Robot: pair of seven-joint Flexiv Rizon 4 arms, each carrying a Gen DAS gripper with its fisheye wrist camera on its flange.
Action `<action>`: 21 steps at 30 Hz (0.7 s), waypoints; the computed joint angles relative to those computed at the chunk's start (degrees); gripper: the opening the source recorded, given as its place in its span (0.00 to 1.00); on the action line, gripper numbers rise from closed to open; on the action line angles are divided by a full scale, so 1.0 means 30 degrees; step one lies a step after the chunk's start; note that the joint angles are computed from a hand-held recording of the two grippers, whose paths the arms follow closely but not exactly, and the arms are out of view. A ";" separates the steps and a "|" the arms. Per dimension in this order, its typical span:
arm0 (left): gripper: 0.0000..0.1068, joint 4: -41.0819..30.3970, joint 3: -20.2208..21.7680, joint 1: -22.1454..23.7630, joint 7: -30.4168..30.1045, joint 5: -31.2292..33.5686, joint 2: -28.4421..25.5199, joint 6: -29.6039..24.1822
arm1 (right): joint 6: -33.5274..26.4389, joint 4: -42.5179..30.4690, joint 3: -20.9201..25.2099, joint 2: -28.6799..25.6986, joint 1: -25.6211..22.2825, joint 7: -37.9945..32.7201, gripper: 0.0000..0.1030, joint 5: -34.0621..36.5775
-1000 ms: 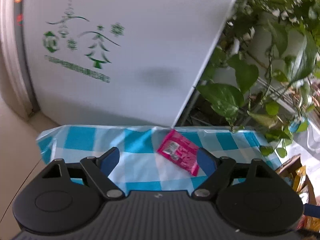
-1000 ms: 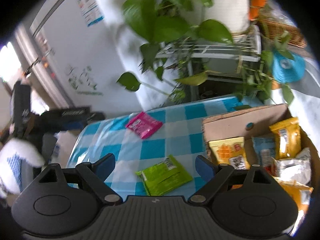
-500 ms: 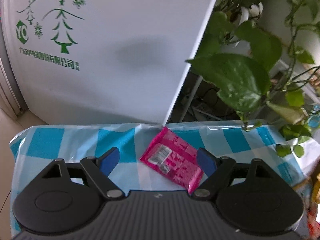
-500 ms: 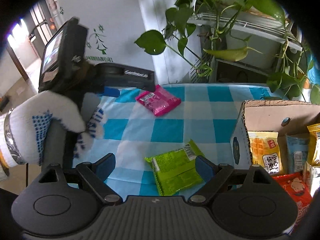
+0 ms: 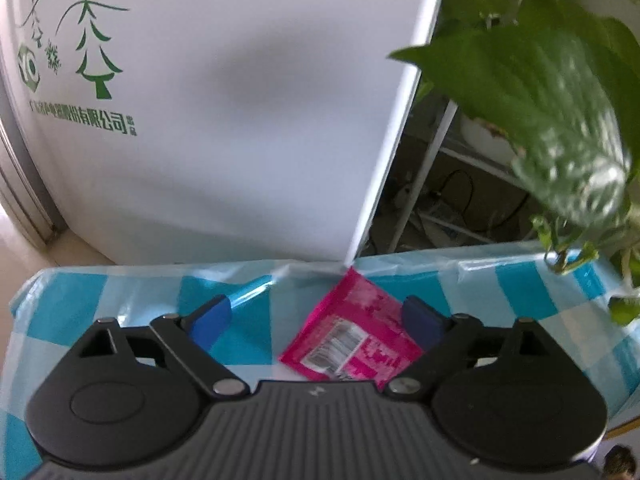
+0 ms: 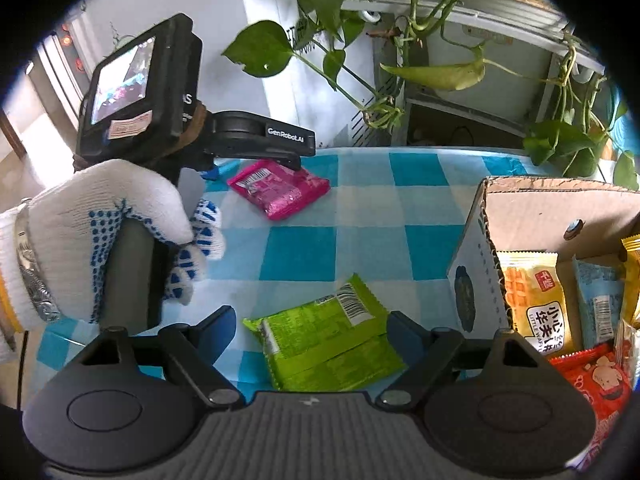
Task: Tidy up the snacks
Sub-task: 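Move the left tool to the pink bag while the right tool moves to the green bag, then grasp the pink bag with the left tool while the right tool grasps the green bag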
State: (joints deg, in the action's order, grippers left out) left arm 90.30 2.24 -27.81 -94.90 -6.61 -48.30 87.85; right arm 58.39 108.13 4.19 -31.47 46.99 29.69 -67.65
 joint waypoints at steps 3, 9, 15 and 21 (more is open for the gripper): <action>0.87 0.0397 -0.0036 0.0162 0.0147 0.0154 0.0257 -0.0036 | 0.0589 -0.0008 -0.0054 -0.0172 -0.0222 0.0094 0.77 0.0036; 0.84 0.1725 -0.1446 0.1657 0.1259 0.0121 0.1024 0.0133 | 0.1163 0.0035 -0.0117 -0.0330 -0.0261 -0.0563 0.69 0.0581; 0.80 0.3597 -0.2583 0.2915 0.2519 -0.0122 0.2199 0.0301 | 0.2816 0.0298 -0.0356 -0.0286 -0.0430 -0.0635 0.68 0.0074; 0.80 0.5471 -0.3861 0.4287 0.3655 -0.0592 0.3443 0.0206 | 0.5259 0.0306 -0.0718 -0.0477 -0.0540 -0.1053 0.69 -0.0543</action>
